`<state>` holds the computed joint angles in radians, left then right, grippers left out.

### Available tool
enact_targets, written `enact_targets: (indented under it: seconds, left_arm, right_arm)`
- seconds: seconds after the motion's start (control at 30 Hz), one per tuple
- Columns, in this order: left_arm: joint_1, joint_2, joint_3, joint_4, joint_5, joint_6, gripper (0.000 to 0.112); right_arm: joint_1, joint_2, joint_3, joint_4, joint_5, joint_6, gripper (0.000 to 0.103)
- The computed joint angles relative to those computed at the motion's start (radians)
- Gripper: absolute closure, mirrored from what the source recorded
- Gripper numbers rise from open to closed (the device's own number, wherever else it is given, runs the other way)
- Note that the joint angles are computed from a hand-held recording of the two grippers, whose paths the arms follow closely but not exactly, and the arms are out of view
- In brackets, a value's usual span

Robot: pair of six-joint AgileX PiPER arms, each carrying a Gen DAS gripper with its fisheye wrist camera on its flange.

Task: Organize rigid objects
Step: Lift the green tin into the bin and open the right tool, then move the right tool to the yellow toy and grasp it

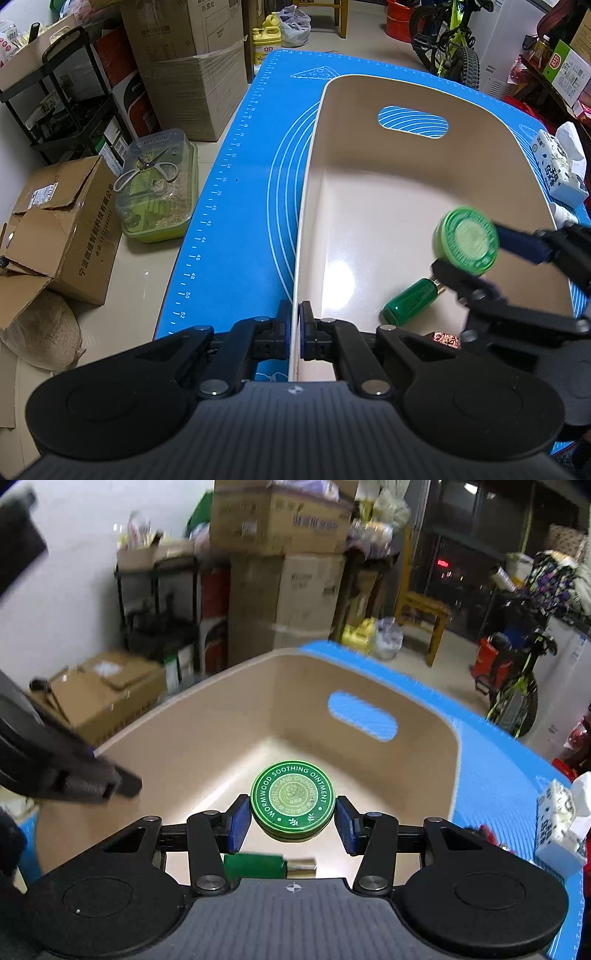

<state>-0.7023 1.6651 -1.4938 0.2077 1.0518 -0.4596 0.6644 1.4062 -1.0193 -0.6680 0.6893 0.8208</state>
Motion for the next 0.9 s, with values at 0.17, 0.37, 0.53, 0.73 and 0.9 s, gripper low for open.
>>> enact_targets:
  seconds: [0.17,0.37,0.53,0.73,0.9]
  left_arm:
    - [-0.005,0.003,-0.002,0.007,0.002,-0.005,0.106]
    - [-0.006,0.004,-0.003,0.009,0.002,-0.007,0.106]
    - [-0.009,0.007,-0.006,0.012,0.004,-0.008,0.106]
    - [-0.005,0.007,-0.008,0.007,0.004,-0.005,0.106]
    - [-0.004,0.006,-0.009,0.006,0.005,-0.005,0.106]
  right_arm:
    - [-0.009,0.041,-0.055,0.119,0.057,-0.118,0.049]
    - [-0.021,0.024,-0.048,0.163,0.037,-0.143,0.039]
    - [-0.043,-0.073,-0.018,0.146,0.026,-0.133,0.036]
    - [-0.157,-0.202,-0.002,0.182,0.038,-0.176,0.035]
    - [-0.287,-0.271,0.038,0.200,0.044,-0.229,0.035]
